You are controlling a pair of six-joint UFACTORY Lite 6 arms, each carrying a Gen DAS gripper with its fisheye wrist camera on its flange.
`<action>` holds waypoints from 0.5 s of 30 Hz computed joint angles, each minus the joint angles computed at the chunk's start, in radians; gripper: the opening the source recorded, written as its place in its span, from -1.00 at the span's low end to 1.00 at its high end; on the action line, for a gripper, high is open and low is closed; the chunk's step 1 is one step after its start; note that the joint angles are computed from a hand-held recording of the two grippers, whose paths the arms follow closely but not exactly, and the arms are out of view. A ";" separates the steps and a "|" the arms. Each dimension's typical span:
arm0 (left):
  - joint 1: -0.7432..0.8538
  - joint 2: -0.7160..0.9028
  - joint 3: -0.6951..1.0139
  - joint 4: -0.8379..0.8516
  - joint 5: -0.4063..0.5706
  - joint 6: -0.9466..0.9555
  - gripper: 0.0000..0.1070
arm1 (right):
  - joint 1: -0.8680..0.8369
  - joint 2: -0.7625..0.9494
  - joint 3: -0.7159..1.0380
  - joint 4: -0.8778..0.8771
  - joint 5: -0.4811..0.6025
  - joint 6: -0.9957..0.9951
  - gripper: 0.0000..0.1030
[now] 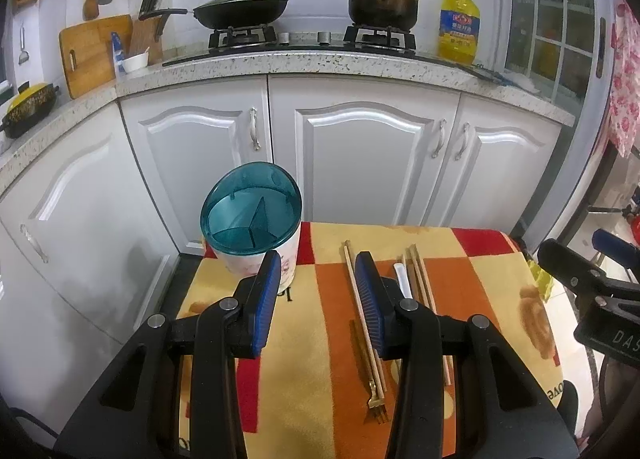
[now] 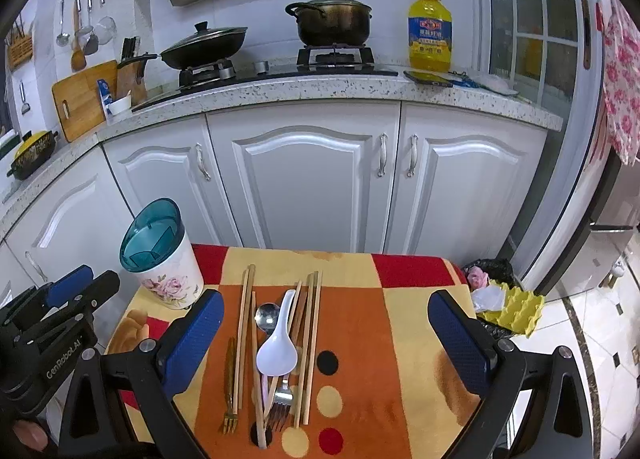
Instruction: Organize utensils
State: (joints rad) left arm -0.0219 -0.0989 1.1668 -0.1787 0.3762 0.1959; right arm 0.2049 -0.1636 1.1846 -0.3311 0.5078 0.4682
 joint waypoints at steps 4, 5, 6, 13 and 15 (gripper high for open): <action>-0.002 -0.004 -0.001 -0.005 0.000 0.009 -0.29 | 0.019 -0.001 0.009 -0.064 0.015 0.047 0.97; -0.001 -0.008 -0.002 -0.010 0.002 0.013 -0.29 | 0.017 -0.001 0.014 -0.057 0.016 0.038 0.97; 0.000 -0.009 -0.003 -0.012 0.002 0.016 -0.29 | 0.016 0.000 0.016 -0.048 0.016 0.029 0.97; -0.007 -0.003 0.009 -0.006 0.005 0.008 -0.29 | 0.024 0.006 0.020 -0.070 0.022 0.049 0.97; -0.005 0.000 0.012 -0.015 0.007 0.017 -0.29 | 0.025 0.010 0.022 -0.074 0.023 0.051 0.97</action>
State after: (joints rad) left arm -0.0271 -0.0990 1.1789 -0.1938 0.3831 0.2128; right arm 0.2297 -0.1532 1.2067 -0.4049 0.5311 0.5195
